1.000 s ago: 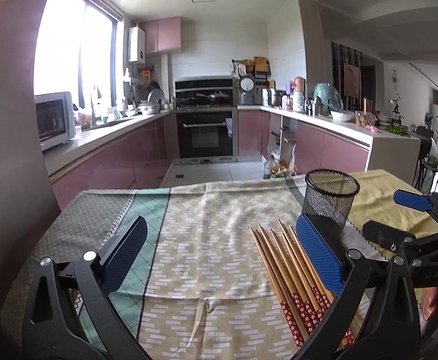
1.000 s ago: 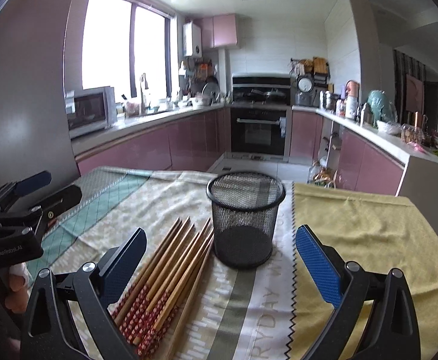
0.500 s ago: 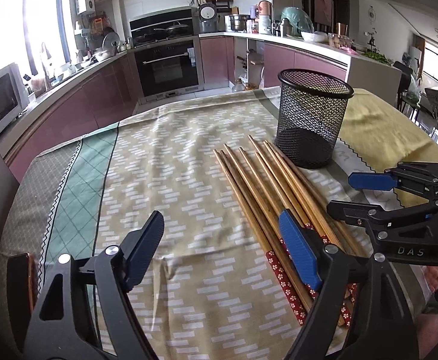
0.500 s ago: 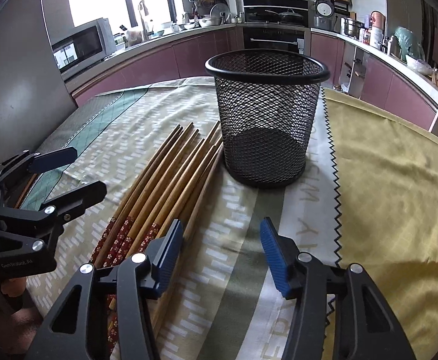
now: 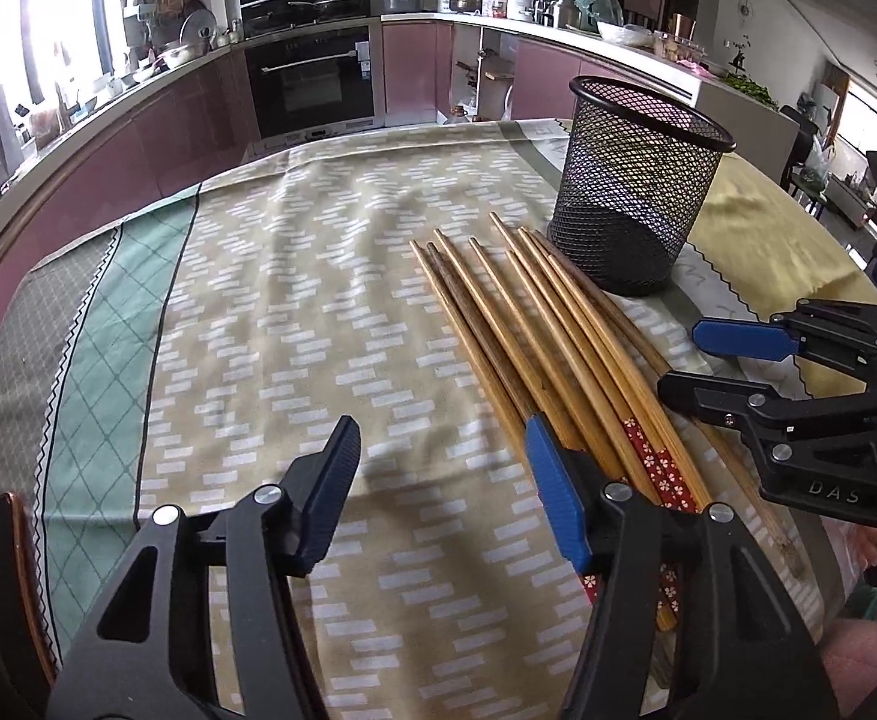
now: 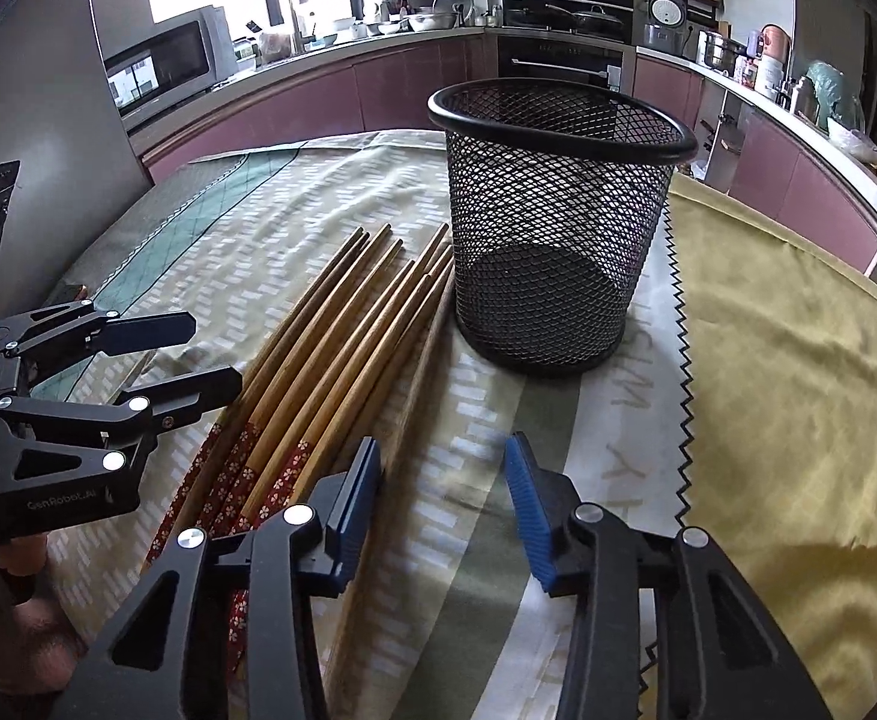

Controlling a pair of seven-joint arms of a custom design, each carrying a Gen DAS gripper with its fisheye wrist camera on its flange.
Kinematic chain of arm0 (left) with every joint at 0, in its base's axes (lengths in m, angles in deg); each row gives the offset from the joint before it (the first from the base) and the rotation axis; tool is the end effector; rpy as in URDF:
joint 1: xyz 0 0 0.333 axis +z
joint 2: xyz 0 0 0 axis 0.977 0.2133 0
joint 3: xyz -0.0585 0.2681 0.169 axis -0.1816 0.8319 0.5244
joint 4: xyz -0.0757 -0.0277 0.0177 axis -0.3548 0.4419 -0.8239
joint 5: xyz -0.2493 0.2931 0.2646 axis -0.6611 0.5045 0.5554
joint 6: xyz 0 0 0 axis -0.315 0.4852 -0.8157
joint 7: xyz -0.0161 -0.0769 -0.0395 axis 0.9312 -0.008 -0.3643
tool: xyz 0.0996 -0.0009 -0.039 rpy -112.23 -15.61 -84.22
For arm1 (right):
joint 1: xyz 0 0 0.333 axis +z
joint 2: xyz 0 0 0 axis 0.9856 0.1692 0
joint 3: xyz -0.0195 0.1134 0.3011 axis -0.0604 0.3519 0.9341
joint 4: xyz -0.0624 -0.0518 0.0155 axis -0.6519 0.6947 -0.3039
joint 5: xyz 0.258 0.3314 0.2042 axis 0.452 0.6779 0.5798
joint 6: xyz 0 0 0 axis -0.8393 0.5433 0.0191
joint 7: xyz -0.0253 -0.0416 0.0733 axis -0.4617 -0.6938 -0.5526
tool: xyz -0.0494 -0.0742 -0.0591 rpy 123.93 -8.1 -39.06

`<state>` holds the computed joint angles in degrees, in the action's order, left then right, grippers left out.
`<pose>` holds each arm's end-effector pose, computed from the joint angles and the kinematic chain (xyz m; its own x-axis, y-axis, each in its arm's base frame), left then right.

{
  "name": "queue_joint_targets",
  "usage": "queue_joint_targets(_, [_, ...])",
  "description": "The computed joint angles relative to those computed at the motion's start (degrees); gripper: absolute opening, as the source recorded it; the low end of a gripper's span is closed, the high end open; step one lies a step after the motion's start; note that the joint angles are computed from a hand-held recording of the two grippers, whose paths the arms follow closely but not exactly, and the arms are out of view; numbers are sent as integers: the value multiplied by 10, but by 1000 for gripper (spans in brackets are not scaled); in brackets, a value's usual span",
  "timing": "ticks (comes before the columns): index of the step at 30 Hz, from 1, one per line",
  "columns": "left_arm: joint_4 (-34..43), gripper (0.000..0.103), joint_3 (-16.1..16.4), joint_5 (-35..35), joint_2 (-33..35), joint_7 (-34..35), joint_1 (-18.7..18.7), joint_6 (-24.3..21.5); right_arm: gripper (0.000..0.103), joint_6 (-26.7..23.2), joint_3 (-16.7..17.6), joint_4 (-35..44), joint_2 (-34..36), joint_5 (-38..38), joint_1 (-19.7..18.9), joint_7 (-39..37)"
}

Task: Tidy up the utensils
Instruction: 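Lower the right tool onto one wooden chopstick and close it while the left tool grasps another, then lift the held chopsticks upright and carry both tools over the mesh cup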

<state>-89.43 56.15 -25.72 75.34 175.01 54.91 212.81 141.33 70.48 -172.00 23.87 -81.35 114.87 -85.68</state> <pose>0.5193 -0.4062 0.2861 -0.7633 -0.6460 -0.0048 -0.4961 0.5909 -0.6361 0.4003 0.4339 0.2996 -0.2108 -0.9754 -0.0641 -0.7632 0.2052 -0.6127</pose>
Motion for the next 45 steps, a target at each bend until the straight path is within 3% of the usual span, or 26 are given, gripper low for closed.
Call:
queue_joint_targets(2, [9,58,3,5,6,-1,-4,-6,41,-1,-1,5,4,5,-1,-12])
queue_joint_targets(4, [18,58,43,36,12,-34,-42,-9,40,-4,-3,12,9,10,-2,-22])
queue_joint_targets(6, [21,51,81,87,12,-85,-74,-26,39,-2,-5,14,11,12,-3,-29])
queue_joint_targets(7, [22,49,86,85,12,-83,-78,-27,39,-1,-6,14,11,12,-4,-30])
queue_joint_targets(13, [41,46,65,105,21,-89,-52,-52,30,15,-10,13,12,12,-8,-39])
queue_joint_targets(16, [63,45,70,118,35,-107,-57,-64,25,32,-14,12,12,6,-12,-32])
queue_joint_targets(18, [76,38,85,139,44,-128,-73,-66,20,39,-15,11,12,4,-15,-25])
queue_joint_targets(20, [86,30,93,152,50,-146,-82,-69,8,51,-17,6,9,-3,-18,-11])
queue_joint_targets(24, [89,10,68,139,51,-143,-61,-76,6,79,-19,-6,2,-31,-22,36])
queue_joint_targets(27, [84,9,62,130,47,-149,-56,-72,6,84,-17,-13,-5,-54,-23,64])
queue_joint_targets(30, [73,8,31,96,37,-122,-25,-69,6,80,-11,-20,-19,-77,-22,79])
queue_joint_targets(32, [60,8,-11,48,23,-73,16,-67,6,80,-7,-27,-32,-96,-23,92])
queue_joint_targets(39, [39,8,-134,-204,-39,170,131,-100,6,67,12,-47,-83,-167,-29,143])
queue_joint_targets(42, [34,8,-151,-312,-73,267,149,-124,6,53,22,-56,-107,-189,-32,157])
queue_joint_targets(45, [31,8,-143,-387,-108,326,149,-158,6,43,31,-63,-128,-209,-37,171])
